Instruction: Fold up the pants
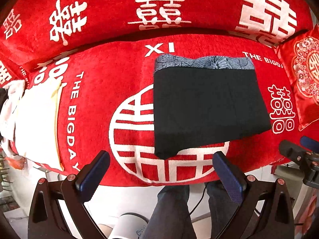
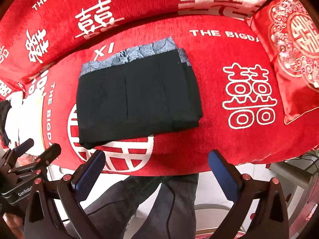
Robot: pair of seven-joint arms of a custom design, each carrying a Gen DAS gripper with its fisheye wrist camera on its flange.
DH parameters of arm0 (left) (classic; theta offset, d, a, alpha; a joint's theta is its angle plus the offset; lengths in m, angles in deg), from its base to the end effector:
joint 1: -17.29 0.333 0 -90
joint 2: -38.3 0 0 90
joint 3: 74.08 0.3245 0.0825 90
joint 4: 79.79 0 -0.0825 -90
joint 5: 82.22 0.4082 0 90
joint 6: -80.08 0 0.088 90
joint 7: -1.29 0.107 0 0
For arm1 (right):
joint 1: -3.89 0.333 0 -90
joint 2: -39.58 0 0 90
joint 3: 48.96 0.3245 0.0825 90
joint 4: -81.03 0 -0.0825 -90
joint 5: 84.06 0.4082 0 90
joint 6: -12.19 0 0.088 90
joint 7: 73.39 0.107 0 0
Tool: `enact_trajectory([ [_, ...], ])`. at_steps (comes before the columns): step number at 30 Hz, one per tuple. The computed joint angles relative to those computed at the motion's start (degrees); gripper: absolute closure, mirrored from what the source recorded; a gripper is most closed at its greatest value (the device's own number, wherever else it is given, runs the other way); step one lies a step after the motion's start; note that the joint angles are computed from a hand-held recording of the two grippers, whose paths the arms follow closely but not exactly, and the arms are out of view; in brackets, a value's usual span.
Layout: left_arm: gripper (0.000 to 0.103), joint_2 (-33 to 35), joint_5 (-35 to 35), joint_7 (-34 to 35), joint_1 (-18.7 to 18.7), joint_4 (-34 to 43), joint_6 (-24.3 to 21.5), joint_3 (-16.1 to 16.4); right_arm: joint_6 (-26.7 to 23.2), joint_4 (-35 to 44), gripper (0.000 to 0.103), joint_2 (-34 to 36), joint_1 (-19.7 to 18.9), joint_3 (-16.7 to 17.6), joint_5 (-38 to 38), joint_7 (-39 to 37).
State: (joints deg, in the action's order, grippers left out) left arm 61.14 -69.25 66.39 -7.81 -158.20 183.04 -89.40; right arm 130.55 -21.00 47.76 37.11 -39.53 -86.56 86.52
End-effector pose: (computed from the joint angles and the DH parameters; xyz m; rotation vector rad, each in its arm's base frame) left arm 0.5713 -0.4195 0.5053 -1.7963 2.4222 -0.0256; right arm 0.4764 0.4295 0.4866 -1.5787 2.5472 0.0178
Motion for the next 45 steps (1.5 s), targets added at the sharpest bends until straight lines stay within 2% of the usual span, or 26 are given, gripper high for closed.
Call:
enact_trajectory([
  [10, 0.0, -2.0, -0.1, 0.1, 0.4, -0.3, 0.2, -0.1, -8.0, 7.7, 0.0, 2.2, 2.0, -0.1, -5.5, 1.7],
  [14, 0.0, -2.2, 0.6, 0.2, 0.2, 0.3, -0.5, 0.0, -9.1, 9.1, 0.0, 2.5, 2.4, -0.3, -5.9, 1.8],
  [25, 0.0, -0.6, 3.2, -1.9, -1.9, 3.6, -3.9, 0.1, -7.4, 7.1, 0.0, 1.0, 1.7, -0.5, -5.1, -0.7],
  [45, 0.0, 0.8, 5.4, -4.2, -4.8, 6.6, -5.6, 0.2, -4.5, 1.9, 0.0, -3.0, -0.4, 0.5, -3.6, -3.3],
])
